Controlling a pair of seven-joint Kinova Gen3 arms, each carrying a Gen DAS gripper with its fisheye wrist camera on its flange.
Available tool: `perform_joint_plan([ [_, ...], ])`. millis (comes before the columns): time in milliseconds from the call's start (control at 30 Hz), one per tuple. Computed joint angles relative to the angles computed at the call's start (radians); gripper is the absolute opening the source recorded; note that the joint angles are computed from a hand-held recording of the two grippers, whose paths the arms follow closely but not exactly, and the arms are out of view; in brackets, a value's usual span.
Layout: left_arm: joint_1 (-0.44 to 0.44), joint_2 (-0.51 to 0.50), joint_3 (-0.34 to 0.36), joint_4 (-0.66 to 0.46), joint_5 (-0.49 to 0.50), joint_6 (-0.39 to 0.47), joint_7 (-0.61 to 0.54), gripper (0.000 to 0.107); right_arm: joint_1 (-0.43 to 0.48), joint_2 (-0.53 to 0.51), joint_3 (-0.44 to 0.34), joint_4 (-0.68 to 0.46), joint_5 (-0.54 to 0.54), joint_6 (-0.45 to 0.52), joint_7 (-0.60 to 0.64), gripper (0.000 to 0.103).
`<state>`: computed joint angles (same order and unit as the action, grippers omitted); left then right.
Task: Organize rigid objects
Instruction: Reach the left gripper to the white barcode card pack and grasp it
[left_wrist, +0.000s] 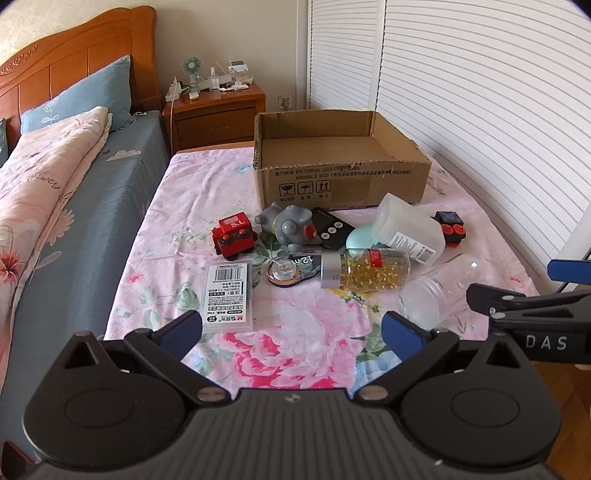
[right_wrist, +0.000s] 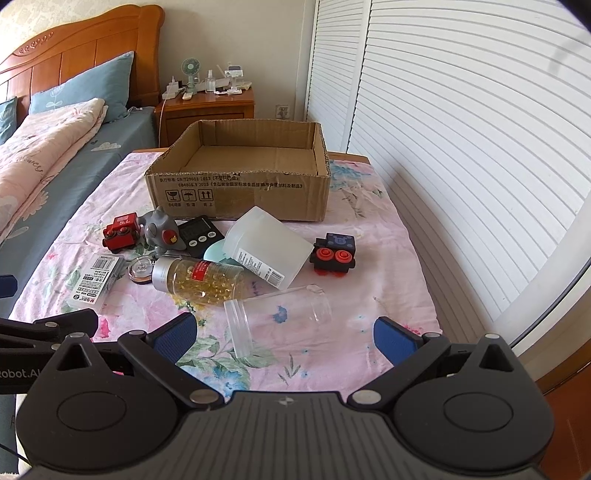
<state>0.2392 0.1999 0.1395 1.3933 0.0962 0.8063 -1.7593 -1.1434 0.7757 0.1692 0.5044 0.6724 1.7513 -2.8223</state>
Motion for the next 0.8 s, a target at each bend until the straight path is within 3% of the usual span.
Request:
perform_joint_plan([
  [800,-0.006,-0.002,0.001,0.0,0.015,-0.001,-0.018,0.102,0.001,0.0,0.002,-0.002,0.001,-0.003,0.007,0.103],
])
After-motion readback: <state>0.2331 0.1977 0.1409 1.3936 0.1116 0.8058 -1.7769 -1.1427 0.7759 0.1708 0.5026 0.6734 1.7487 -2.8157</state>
